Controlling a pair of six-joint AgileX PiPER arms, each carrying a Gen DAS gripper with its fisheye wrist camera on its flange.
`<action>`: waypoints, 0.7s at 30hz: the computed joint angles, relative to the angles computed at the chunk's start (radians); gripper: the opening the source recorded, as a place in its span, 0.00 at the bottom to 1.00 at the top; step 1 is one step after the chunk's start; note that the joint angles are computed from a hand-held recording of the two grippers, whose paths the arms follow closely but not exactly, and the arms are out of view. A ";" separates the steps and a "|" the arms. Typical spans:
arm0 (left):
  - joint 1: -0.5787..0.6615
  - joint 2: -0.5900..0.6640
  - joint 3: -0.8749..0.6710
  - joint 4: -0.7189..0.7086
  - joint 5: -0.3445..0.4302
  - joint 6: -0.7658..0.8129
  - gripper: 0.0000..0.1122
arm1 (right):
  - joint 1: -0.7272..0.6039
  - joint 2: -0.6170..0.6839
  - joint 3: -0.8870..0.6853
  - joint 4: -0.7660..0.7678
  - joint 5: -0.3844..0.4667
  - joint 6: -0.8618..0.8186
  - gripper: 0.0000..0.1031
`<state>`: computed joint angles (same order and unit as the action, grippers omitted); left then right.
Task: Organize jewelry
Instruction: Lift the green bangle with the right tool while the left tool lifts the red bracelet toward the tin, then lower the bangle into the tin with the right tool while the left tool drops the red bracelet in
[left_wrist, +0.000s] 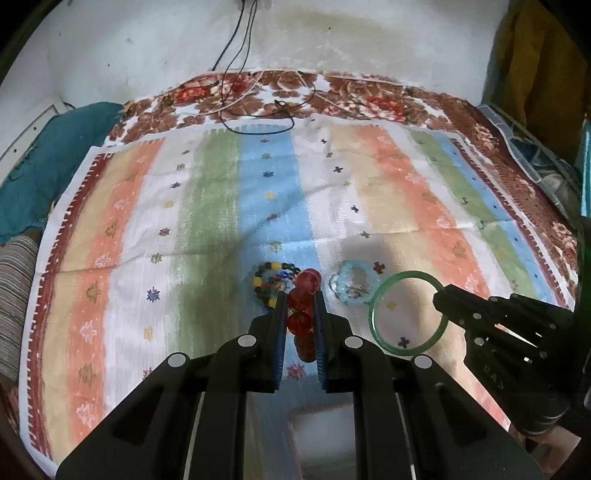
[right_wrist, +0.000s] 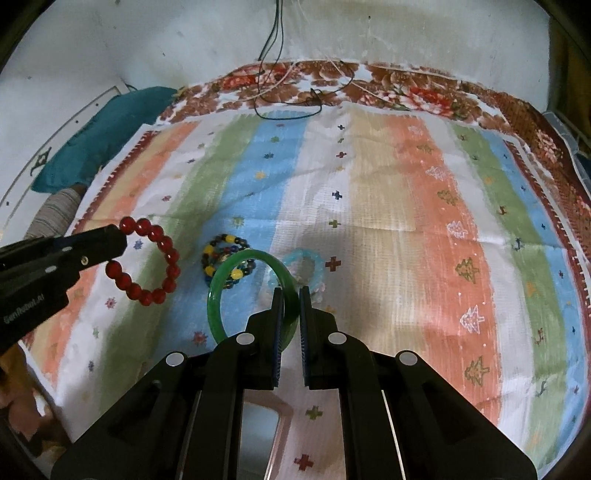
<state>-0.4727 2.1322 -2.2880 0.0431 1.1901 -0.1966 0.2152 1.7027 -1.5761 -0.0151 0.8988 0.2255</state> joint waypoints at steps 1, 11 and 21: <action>-0.001 -0.020 0.030 -0.003 -0.013 0.001 0.11 | 0.005 -0.015 0.012 -0.006 -0.006 0.001 0.09; -0.034 -0.216 0.294 -0.050 -0.132 0.006 0.11 | 0.055 -0.143 0.115 -0.024 -0.033 0.021 0.09; -0.050 -0.341 0.468 -0.056 -0.202 0.002 0.11 | 0.088 -0.230 0.203 -0.059 -0.039 0.055 0.09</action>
